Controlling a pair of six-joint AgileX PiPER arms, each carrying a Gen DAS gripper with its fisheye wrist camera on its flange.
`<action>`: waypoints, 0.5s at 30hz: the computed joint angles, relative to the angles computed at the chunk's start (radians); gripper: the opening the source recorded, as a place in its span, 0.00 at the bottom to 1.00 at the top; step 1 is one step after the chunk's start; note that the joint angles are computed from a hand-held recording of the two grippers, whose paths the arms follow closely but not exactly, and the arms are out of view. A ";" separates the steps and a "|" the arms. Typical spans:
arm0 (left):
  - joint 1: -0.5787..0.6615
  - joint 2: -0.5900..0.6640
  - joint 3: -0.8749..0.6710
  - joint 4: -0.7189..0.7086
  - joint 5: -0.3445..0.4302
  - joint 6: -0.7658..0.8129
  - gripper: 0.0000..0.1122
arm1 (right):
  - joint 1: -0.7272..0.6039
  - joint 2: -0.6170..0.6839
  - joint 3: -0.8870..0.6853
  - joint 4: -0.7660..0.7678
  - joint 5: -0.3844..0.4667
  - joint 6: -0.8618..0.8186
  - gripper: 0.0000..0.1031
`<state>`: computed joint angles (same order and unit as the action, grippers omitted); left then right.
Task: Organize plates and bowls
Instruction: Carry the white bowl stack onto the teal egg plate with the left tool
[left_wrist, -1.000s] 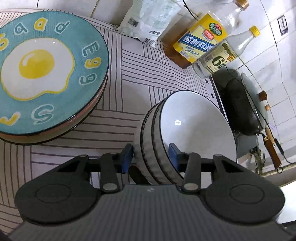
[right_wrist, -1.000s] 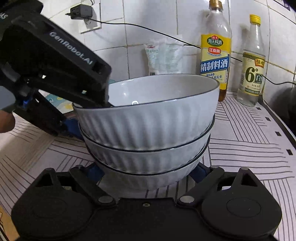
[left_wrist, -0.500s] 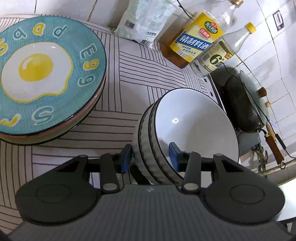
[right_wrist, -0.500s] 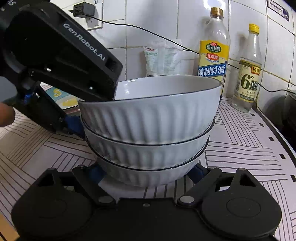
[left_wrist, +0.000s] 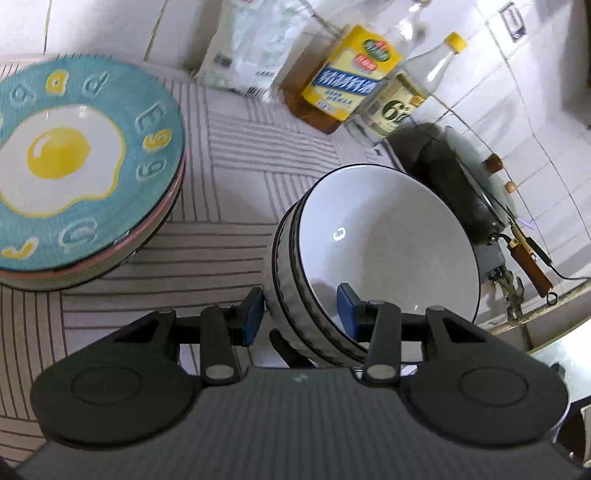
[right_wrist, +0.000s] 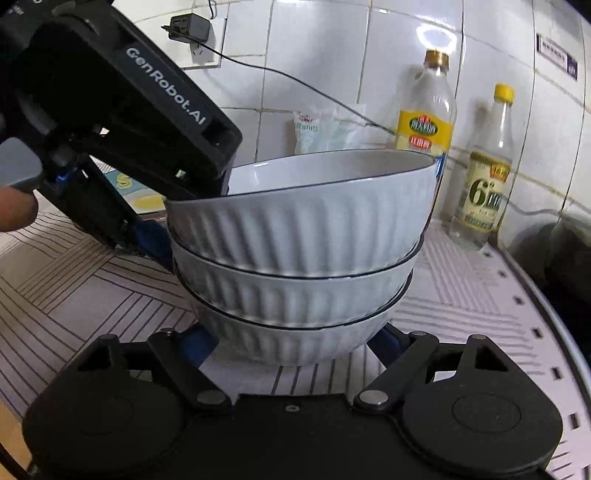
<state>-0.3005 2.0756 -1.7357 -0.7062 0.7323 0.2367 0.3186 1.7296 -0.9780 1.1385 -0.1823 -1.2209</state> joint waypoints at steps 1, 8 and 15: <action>-0.002 -0.011 0.004 0.001 -0.004 0.009 0.37 | 0.000 -0.009 0.000 0.009 -0.001 -0.013 0.86; 0.017 -0.089 0.034 -0.016 -0.025 0.040 0.37 | 0.004 -0.029 -0.059 0.043 0.015 -0.107 0.86; 0.092 -0.163 0.040 0.017 0.013 0.023 0.37 | 0.037 0.013 -0.189 0.235 0.079 -0.349 0.86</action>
